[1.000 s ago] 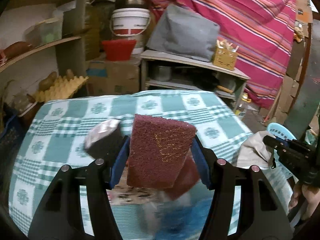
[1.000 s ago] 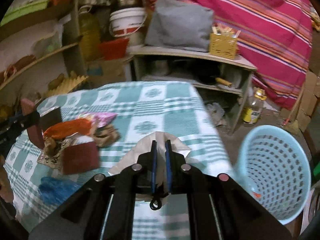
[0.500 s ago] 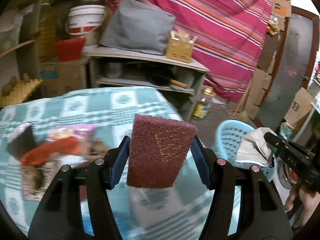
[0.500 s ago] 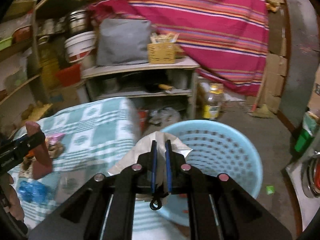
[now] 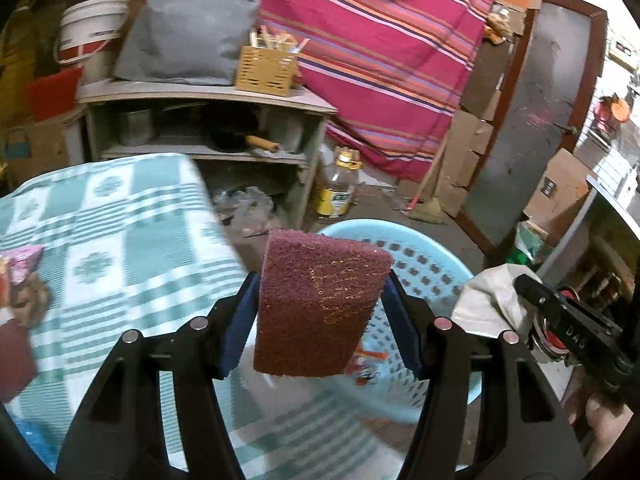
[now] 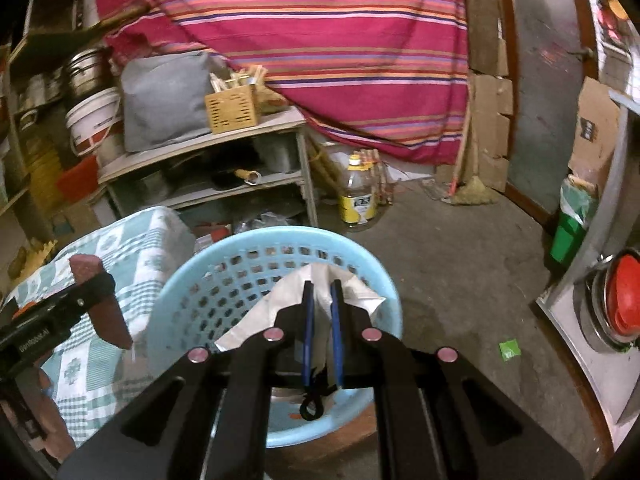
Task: Collect trash
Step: 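Carry the pad and cloth over the blue basket and open both tools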
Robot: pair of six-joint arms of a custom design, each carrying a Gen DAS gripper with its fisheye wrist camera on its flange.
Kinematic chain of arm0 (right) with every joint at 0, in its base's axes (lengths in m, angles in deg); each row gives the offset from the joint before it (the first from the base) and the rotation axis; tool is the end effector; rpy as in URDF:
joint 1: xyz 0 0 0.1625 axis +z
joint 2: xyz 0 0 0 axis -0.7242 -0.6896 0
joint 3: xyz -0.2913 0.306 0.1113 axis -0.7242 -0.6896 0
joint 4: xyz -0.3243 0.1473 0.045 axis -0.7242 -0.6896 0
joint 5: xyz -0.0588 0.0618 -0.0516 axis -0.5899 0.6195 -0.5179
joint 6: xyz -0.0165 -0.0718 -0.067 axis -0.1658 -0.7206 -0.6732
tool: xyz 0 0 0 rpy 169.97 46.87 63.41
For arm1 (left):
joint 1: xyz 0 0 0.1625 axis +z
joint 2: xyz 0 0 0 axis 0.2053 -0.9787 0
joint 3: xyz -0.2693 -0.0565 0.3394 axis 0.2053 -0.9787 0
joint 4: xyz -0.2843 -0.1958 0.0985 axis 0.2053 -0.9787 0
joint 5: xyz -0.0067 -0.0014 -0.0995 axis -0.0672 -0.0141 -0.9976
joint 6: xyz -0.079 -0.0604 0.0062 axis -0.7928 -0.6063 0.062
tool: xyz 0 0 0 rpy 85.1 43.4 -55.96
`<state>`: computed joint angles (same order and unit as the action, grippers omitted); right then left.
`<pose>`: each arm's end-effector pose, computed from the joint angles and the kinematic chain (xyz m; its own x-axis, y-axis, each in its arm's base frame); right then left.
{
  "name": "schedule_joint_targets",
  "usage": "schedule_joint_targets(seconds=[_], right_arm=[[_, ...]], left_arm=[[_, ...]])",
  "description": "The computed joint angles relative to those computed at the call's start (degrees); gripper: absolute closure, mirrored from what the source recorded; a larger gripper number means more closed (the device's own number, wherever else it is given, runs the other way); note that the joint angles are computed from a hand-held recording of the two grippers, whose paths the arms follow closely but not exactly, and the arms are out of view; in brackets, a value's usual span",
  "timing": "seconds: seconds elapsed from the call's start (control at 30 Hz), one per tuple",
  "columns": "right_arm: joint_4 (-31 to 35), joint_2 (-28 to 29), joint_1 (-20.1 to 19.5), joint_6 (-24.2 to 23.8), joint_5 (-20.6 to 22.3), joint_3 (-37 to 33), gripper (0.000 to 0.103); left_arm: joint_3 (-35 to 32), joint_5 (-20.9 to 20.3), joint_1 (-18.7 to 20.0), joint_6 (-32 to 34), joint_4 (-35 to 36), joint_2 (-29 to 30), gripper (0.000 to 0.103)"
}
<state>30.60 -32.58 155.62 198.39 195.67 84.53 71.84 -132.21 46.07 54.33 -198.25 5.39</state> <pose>0.2306 -0.5009 0.1365 -0.7287 0.3714 0.5754 -0.3584 0.5091 -0.7825 -0.1774 -0.6050 0.1673 -0.7836 0.4507 -0.4276 0.6200 0.6113 -0.4919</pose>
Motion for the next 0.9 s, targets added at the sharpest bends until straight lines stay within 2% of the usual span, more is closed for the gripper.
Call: schedule_joint_targets(seconds=[0.4, 0.57, 0.6, 0.67, 0.8, 0.9], right_arm=[[-3.4, -2.6, -3.0, -0.5, -0.4, 3.7, 0.095], [-4.1, -2.2, -3.2, -1.4, -1.3, 3.6, 0.095], [-4.2, -1.9, -3.2, -1.9, -1.3, 3.4, 0.095], [-4.3, -1.7, -3.1, -2.2, -1.4, 3.5, 0.095], [-3.9, -1.4, -3.3, -2.1, -2.1, 3.3, 0.095], [-3.5, -1.1, -3.3, -2.2, -2.6, 3.0, 0.095]], left_arm=[[-3.4, -0.5, -1.3, 2.9, -1.5, 6.5, 0.043], [-4.2, 1.3, -1.5, 4.0, -2.4, 7.9, 0.042], [-4.3, 1.7, -1.5, 4.2, -2.5, 8.0, 0.041], [-4.4, 2.3, -1.5, 4.6, -3.4, 8.2, 0.031], [-3.9, 2.4, -1.4, 5.0, -5.2, 8.0, 0.024], [-3.0, 5.0, -1.9, 6.4, -8.8, 8.3, 0.019]])
